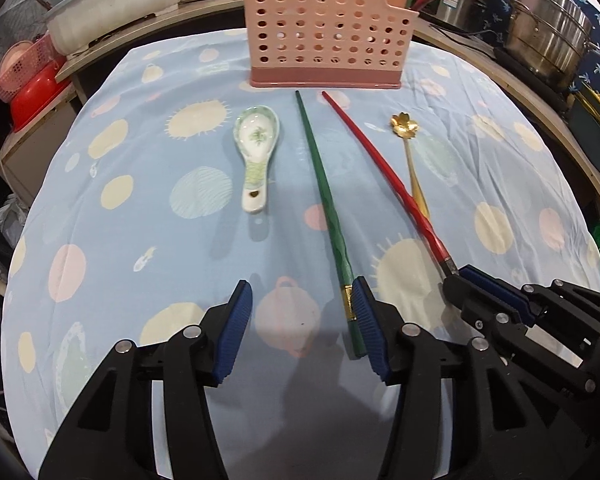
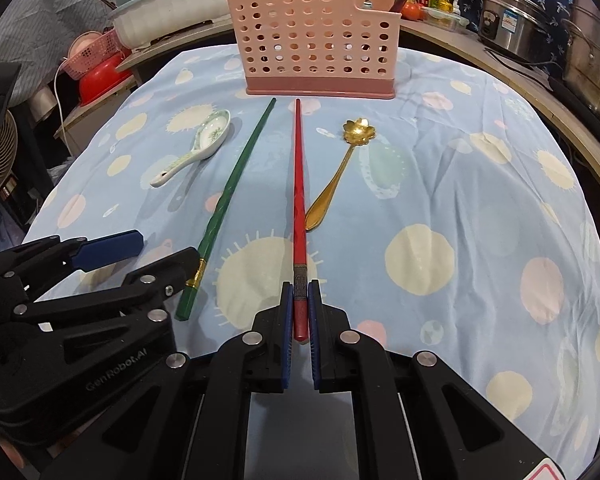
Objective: Organize utensils
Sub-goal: 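Grasp the red chopstick with the right tool while the left tool grasps the green chopstick, then lift both chopsticks and carry them above the pink holder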
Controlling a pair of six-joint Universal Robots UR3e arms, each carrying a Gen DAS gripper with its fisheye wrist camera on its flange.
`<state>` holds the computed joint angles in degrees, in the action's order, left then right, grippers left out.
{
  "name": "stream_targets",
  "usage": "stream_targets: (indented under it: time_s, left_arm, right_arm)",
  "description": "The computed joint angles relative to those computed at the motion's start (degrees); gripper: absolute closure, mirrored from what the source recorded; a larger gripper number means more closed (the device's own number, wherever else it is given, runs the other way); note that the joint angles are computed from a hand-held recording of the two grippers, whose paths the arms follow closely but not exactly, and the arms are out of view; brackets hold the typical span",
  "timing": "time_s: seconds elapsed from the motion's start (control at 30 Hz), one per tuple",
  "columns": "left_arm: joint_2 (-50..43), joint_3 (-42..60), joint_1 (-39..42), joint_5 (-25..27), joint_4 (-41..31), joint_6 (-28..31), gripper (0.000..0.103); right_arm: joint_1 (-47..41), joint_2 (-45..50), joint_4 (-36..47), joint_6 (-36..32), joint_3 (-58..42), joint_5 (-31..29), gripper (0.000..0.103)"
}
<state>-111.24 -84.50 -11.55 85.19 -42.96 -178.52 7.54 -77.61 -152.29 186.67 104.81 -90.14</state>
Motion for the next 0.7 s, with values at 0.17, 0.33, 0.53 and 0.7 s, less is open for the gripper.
stream_targets:
  time_s: [0.17,0.33,0.53,0.7]
  left_arm:
    - [0.66,0.36,0.12,-1.19,-0.87,-0.31,0.053]
    - [-0.61,0.92,-1.05,-0.36,-1.23,-0.11,0.054]
    - [-0.67,0.51,-1.35,-0.01,-0.75,0.76,0.067]
    - [0.12,-0.05,-0.50,-1.30,-1.24,1.70,0.090]
  right_arm:
    - [-0.70,-1.07,-0.42,0.16,1.15,0.26,0.096]
    - [-0.98,-1.66,-0.39,0.23,1.72,0.36,0.096]
    - [-1.35,-1.95,-0.67,0.18,2.41,0.79,0.096]
    - [-1.32,-2.50,-0.94,0.20,2.86,0.84,0.096]
